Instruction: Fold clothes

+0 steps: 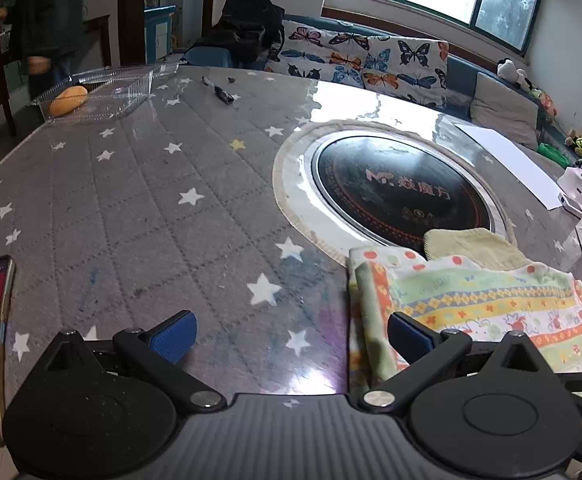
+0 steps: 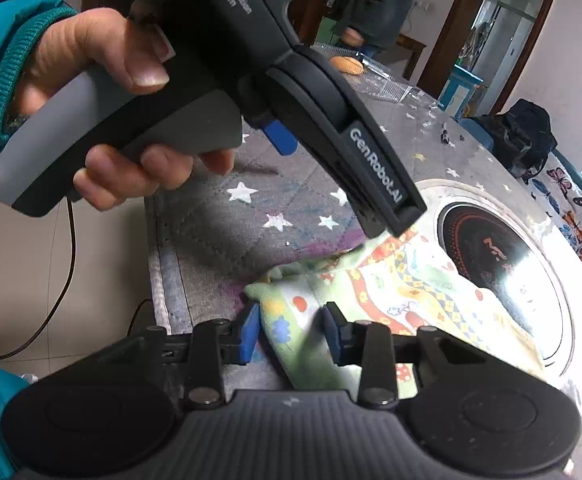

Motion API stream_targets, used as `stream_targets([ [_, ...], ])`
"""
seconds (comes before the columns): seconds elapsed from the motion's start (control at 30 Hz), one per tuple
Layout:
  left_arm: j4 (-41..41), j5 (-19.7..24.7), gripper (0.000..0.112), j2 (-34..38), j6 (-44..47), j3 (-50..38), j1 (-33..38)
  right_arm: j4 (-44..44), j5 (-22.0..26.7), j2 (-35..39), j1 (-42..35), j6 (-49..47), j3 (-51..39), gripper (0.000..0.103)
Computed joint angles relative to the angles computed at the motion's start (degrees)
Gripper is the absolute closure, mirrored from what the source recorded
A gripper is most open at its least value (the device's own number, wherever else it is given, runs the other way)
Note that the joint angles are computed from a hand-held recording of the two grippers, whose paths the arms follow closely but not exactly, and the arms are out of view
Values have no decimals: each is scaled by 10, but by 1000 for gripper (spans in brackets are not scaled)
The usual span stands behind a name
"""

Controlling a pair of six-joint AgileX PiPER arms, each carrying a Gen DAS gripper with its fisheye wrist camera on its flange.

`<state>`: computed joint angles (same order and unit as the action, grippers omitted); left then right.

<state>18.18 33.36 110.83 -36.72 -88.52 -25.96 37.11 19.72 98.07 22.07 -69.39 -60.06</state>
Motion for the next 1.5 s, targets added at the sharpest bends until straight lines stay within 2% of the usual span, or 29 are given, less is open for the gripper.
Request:
stream_targets([
  [0.23, 4, 13, 9, 7, -8, -13, -9, 55, 1, -2, -10, -39, 9, 74],
  [0.67, 0, 20, 9, 15, -1, -24, -11, 70, 1, 0, -12, -51, 10, 74],
  [1.0, -20, 21, 9, 17, 10, -28, -6, 111, 17, -1, -25, -72, 6, 83],
  [1.1, -59, 13, 9, 11, 25, -22, 3, 144, 37, -5, -41, -87, 4, 86],
  [1.3, -249, 9, 9, 8, 105, -17, 38, 198, 93, -19, -85, -102, -5, 89],
  [1.5, -318, 14, 11, 20, 126, -33, 40, 227, 132, -42, -129, -114, -5, 90],
])
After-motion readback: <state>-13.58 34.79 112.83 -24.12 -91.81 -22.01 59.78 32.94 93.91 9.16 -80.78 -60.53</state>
